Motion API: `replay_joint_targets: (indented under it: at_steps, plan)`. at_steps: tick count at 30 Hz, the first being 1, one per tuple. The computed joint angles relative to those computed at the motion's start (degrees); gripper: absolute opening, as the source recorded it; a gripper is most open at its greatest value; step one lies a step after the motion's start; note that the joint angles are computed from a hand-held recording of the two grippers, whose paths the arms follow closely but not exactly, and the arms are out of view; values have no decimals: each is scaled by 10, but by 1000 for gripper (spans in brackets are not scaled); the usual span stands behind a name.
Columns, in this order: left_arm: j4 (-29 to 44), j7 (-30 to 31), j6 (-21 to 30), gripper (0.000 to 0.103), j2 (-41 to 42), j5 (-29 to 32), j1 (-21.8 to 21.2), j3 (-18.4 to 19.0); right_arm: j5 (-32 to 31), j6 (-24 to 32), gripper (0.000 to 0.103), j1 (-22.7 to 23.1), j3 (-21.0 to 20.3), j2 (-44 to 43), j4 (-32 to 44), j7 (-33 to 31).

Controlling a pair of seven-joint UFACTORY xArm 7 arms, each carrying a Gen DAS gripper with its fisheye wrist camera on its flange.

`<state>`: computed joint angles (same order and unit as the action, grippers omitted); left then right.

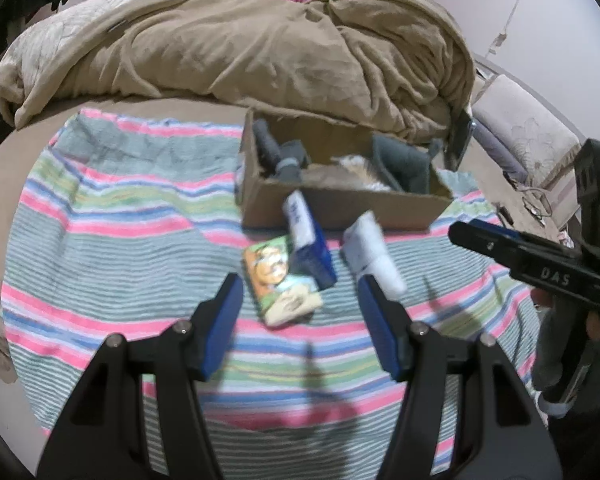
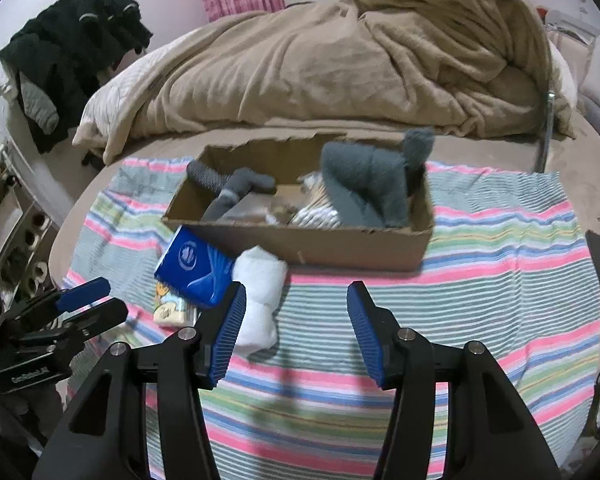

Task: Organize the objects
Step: 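Grasp the blue tissue pack with the left gripper while the right grasps the white towel, then lift tissue pack and towel into the box and release both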

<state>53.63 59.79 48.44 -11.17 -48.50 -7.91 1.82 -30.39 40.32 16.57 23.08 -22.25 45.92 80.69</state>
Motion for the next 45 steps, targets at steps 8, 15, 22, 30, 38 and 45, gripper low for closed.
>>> replay_joint_targets:
  at_steps: [8, 15, 22, 30, 38, 45]
  plan:
    - [1, 63, -34, 61, 30, -38, -1, -1, -7, -23, 56, 14, -12, 70, 26, -4]
    - [32, 81, -38, 61, 69, -47, 5, -21, -6, -72, 56, 30, -44, 116, 30, -7]
    - [44, 84, -55, 61, 83, -48, -1, -42, -6, -127, 54, 31, -67, 128, 4, -7]
    - [55, 46, -78, 38, 104, -16, -19, -62, 22, -197, 32, 22, -74, 108, -33, -66]
    - [43, 13, -85, 14, 91, -12, -29, -69, 51, -234, 32, -6, -52, 57, -79, -82]
    - [16, 7, -76, 13, 49, -12, -44, -59, 72, -231, 32, -30, -28, 5, -102, -87]
